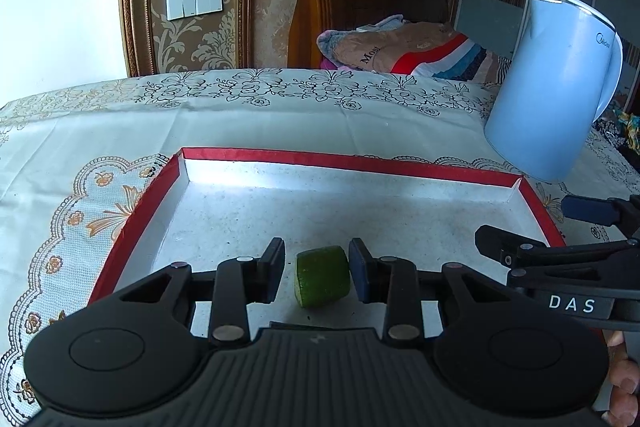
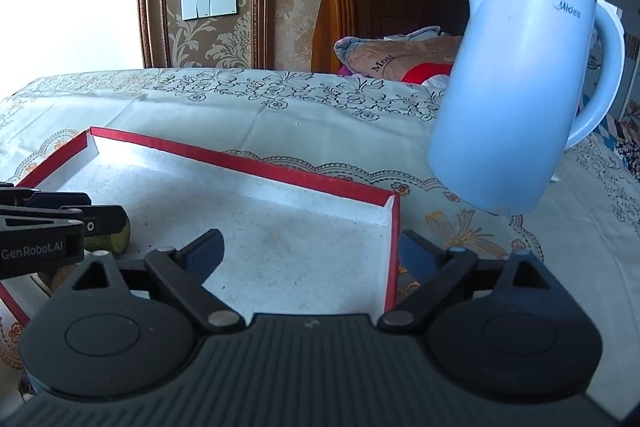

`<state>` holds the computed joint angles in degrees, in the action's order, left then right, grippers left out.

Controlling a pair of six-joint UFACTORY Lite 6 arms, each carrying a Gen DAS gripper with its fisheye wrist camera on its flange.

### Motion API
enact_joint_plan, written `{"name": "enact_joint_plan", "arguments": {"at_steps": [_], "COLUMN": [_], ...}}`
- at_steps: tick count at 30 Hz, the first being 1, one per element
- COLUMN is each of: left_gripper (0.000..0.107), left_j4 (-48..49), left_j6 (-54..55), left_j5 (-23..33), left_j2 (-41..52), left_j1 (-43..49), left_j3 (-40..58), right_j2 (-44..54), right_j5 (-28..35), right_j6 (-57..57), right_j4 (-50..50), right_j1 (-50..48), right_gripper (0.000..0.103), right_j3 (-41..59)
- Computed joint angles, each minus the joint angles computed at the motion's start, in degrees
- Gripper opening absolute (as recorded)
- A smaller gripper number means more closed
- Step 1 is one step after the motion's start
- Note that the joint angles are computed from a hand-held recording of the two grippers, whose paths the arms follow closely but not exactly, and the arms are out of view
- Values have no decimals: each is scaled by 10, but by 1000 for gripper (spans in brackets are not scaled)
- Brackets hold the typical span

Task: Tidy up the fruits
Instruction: 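Open right gripper dropping green tomato into tray while left gripper releases cucumber slice, then withdraw both grippers from tray toward remaining items on the table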

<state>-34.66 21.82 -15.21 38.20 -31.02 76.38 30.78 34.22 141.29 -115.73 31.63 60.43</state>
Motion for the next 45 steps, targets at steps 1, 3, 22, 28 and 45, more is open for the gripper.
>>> {"name": "enact_joint_plan", "arguments": {"at_steps": [1,3,22,28,45], "left_gripper": [34,34,35,35,61], "left_j4": [-1,4,67,115,177], "left_j6": [0,-7,-90,-151,-224], "left_j5": [-5,-14,-107,-126,-272], "left_j2": [-4,-15,-107,-137,-276], "left_j1": [-2,-5,-34,-30,-79], "left_j3": [-6,-21,-175,-222,-475], "right_j2": [-3,-14,-61,-91,-221], "right_j5": [3,2,23,31,132], "right_j6": [-2,15,99,156,345], "right_j4": [2,-10,-43,-75,-99], "right_j1": [2,2,31,36,111], "right_gripper": [98,99,103,103,103], "right_j3": [-4,-18,-100,-146,-361]}}
